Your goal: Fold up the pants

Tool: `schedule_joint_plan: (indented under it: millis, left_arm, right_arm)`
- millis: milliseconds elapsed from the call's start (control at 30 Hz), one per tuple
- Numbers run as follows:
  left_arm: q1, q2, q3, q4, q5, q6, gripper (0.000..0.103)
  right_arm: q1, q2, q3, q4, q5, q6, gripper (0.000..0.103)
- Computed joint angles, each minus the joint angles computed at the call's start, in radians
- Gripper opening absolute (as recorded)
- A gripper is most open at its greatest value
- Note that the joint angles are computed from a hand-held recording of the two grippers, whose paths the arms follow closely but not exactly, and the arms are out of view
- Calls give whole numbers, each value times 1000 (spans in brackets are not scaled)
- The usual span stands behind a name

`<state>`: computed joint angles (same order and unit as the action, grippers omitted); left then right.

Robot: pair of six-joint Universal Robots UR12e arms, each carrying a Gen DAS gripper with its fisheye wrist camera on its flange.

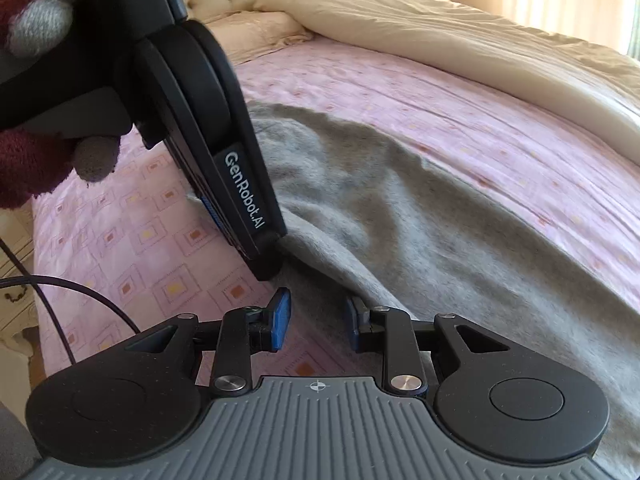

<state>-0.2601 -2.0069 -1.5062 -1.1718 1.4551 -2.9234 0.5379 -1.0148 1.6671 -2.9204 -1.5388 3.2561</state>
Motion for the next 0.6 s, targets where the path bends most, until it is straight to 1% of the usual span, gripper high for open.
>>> schedule_joint_plan:
  millis: [100, 167, 233, 300, 333, 400, 433, 467, 500, 600]
  left_arm:
    - [21, 10, -1, -10, -37, 3, 41]
    - [38, 16, -1, -24, -68, -1, 43]
    - [50, 22, -4, -30, -75, -5, 43]
    - [57, 31, -13, -19, -65, -1, 40]
    - [62, 34, -17, -17, -63, 0, 40]
    - [73, 39, -22, -22, -63, 1, 40]
    - [77, 41, -25, -23, -58, 1, 40]
    - [80, 43, -27, -23, -51, 2, 40]
    - [82, 43, -28, -21, -42, 6, 40]
    - [85, 44, -33, -7, -20, 22, 40]
  right_arm:
    - [0, 12, -20, 7, 50, -50, 28]
    - [4, 21, -33, 4, 61, -62, 28]
    - [8, 27, -46, 6, 71, -35, 28]
    - [11, 33, -57, 11, 76, 16, 28]
    - [13, 34, -58, 16, 71, 49, 28]
    - [15, 37, -63, 29, 72, 83, 27]
    - [20, 41, -70, 41, 57, 81, 25]
    - [25, 42, -76, 57, 45, 75, 11]
    - [27, 42, -79, 75, 41, 74, 6]
    - [23, 20, -60, 92, 96, 91, 5]
